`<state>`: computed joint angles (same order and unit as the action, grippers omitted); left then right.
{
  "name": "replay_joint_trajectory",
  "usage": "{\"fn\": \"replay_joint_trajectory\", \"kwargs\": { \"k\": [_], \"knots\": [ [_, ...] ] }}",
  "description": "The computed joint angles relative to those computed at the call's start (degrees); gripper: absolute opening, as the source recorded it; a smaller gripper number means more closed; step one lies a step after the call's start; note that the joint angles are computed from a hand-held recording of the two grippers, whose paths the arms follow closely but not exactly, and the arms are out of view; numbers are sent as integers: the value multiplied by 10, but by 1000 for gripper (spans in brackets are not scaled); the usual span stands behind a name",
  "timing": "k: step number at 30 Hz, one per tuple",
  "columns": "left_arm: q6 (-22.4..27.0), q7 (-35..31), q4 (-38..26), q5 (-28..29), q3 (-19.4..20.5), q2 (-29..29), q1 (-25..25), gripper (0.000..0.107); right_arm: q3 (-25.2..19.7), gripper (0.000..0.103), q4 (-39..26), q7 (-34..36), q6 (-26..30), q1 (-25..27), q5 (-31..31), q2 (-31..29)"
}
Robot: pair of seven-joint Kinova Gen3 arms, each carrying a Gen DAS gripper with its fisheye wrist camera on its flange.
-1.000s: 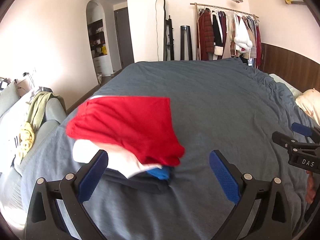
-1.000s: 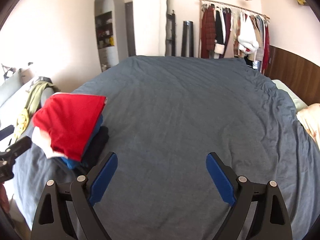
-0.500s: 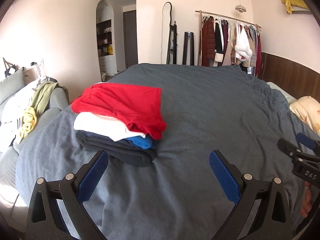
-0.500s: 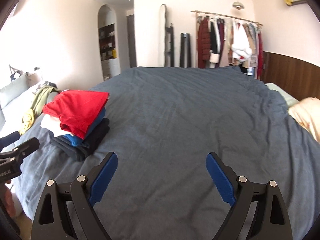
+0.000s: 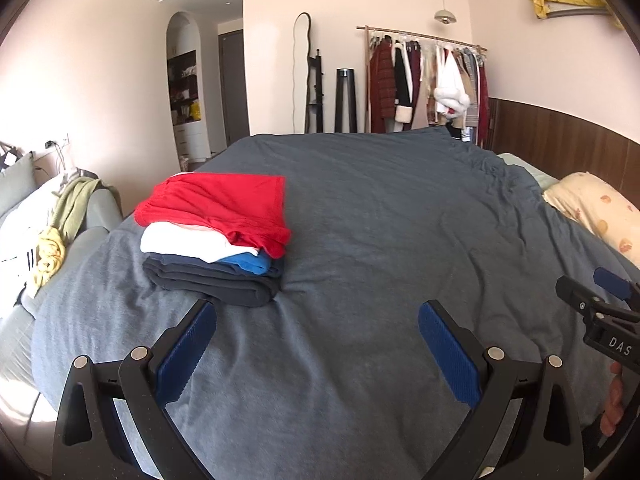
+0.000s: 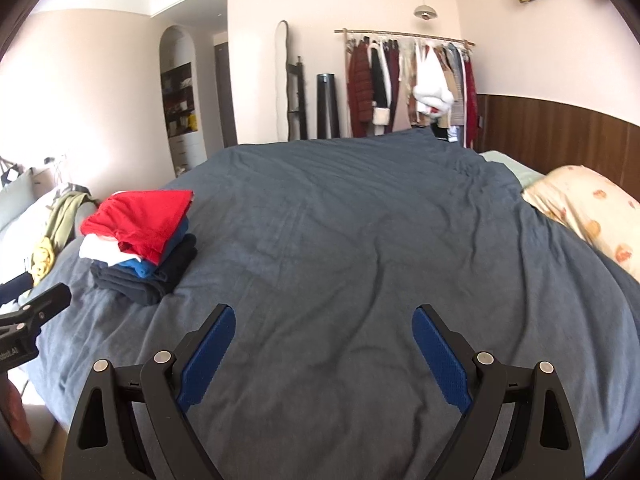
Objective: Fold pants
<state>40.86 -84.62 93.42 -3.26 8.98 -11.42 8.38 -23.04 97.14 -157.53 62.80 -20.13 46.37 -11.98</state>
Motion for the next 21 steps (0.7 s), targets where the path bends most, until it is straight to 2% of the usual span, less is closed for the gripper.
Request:
{"fn": "replay_joint_trajectory", "kwargs": {
  "k": [4, 9, 21],
  "knots": [
    [15, -26, -1, 31, -16, -7, 12, 103, -15, 91, 8, -12, 29, -1, 0, -14],
    [16, -44, 4, 44, -14, -16, 14, 103, -39, 91, 17, -30, 54, 3, 16, -27],
    [9, -64, 15, 65, -17, -33, 15, 103, -53, 91, 22, -34, 58, 9, 27, -34]
  ]
}}
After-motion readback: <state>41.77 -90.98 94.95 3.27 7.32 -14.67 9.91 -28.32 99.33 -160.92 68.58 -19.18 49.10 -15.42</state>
